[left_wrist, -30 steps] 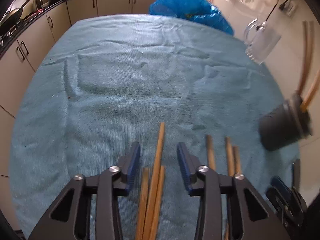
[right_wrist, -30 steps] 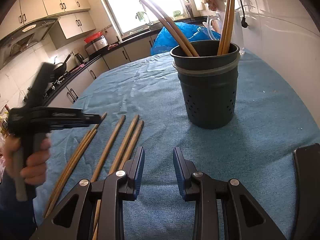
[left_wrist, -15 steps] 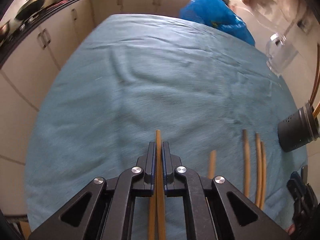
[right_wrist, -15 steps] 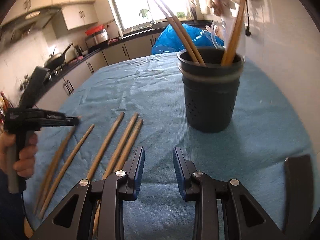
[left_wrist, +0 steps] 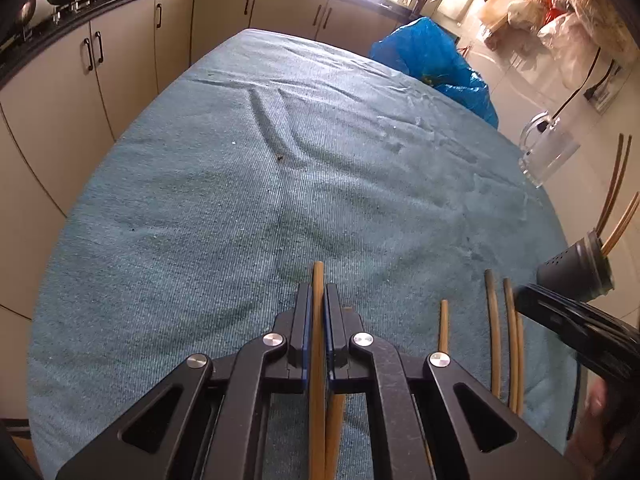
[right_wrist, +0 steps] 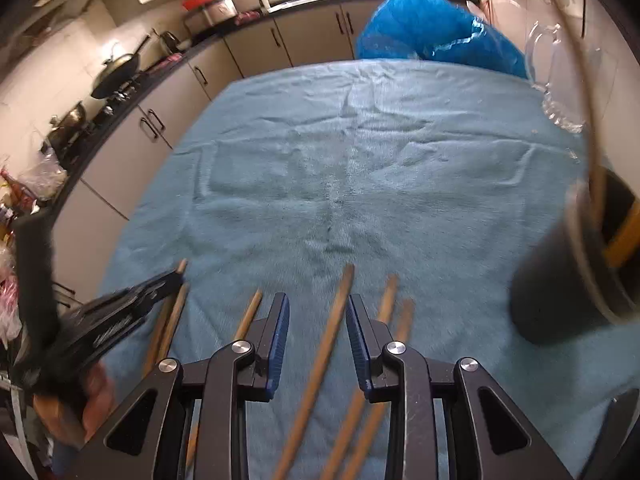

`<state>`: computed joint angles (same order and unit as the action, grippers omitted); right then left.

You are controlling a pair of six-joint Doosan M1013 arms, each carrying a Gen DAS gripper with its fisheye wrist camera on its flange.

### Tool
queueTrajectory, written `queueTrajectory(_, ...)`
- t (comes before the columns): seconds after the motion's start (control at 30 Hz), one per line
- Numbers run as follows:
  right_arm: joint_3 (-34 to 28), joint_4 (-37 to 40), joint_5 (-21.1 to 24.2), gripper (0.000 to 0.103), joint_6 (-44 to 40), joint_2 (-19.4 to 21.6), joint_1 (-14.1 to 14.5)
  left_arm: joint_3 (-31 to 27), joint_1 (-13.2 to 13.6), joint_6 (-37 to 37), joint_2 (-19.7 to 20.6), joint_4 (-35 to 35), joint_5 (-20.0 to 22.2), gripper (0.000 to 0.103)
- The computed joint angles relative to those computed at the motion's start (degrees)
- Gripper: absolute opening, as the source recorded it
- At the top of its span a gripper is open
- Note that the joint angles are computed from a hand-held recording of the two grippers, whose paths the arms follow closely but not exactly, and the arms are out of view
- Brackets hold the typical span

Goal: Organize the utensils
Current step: 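Close the left tool on a chopstick while the right tool grasps another chopstick, then lift both held chopsticks upright and carry them over the black cup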

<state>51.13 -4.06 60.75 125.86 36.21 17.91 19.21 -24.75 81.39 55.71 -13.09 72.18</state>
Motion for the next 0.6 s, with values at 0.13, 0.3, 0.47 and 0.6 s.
queueTrajectory(0.13, -5.49, -0.87, 7.37, 0.032, 1.14, 3.96, -0.17, 2.66, 0.25, 1.06, -1.22, -1.03, -2.37, 0.005)
queueTrajectory(0.3, -8.44, -4.68, 11.06, 0.026, 1.71, 5.92, 0.48, 3.03, 0.20, 1.07, -1.35, -1.14, -2.87, 0.005)
queueTrajectory(0.47, -8.86, -5.78, 10.80, 0.008, 2.19, 6.26, 0.71, 4.30, -0.18, 1.64, -2.03, 0.35, -3.98, 0.005)
queueTrajectory(0.6, -3.31, -1.50, 3.44, 0.007, 3.55, 3.01, -0.06, 6.04, -0.09, 3.03, -3.01, -1.09, -5.89, 0.005)
